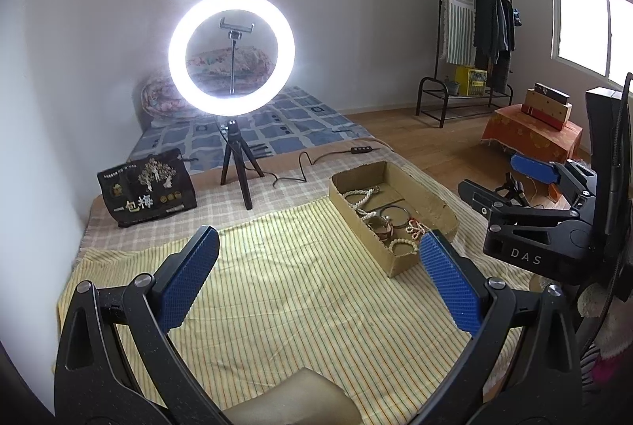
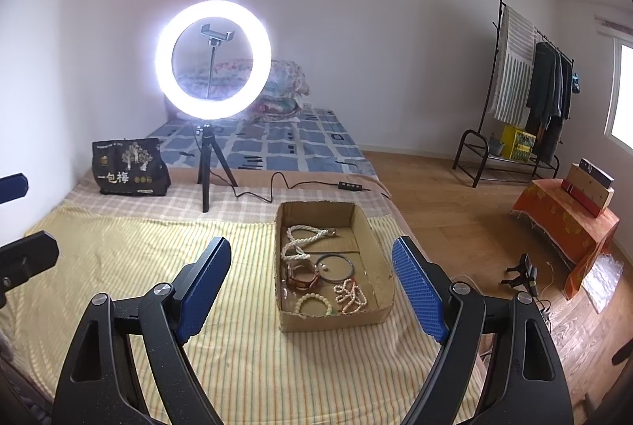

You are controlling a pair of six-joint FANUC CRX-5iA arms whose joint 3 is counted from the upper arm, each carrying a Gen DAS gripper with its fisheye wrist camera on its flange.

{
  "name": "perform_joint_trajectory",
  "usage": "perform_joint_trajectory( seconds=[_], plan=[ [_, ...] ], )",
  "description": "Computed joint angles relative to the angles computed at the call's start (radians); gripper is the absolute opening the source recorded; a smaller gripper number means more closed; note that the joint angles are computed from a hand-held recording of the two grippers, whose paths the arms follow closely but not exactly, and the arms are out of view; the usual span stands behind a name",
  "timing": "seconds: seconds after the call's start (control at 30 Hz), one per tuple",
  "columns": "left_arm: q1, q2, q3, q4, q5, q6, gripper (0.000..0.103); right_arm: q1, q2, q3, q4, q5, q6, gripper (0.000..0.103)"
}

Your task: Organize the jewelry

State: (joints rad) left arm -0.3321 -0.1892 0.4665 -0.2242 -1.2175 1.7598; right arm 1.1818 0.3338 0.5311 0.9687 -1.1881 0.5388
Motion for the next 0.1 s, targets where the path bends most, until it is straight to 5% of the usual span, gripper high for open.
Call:
perform_joint_trajectory(
  seconds=[0.1],
  plan=[
    [-0.022, 0.003, 0.008, -0.046, -0.006, 0.023, 0.103, 0.000, 0.000, -0.002, 0.000, 0.001, 0.000, 0.084]
  ],
)
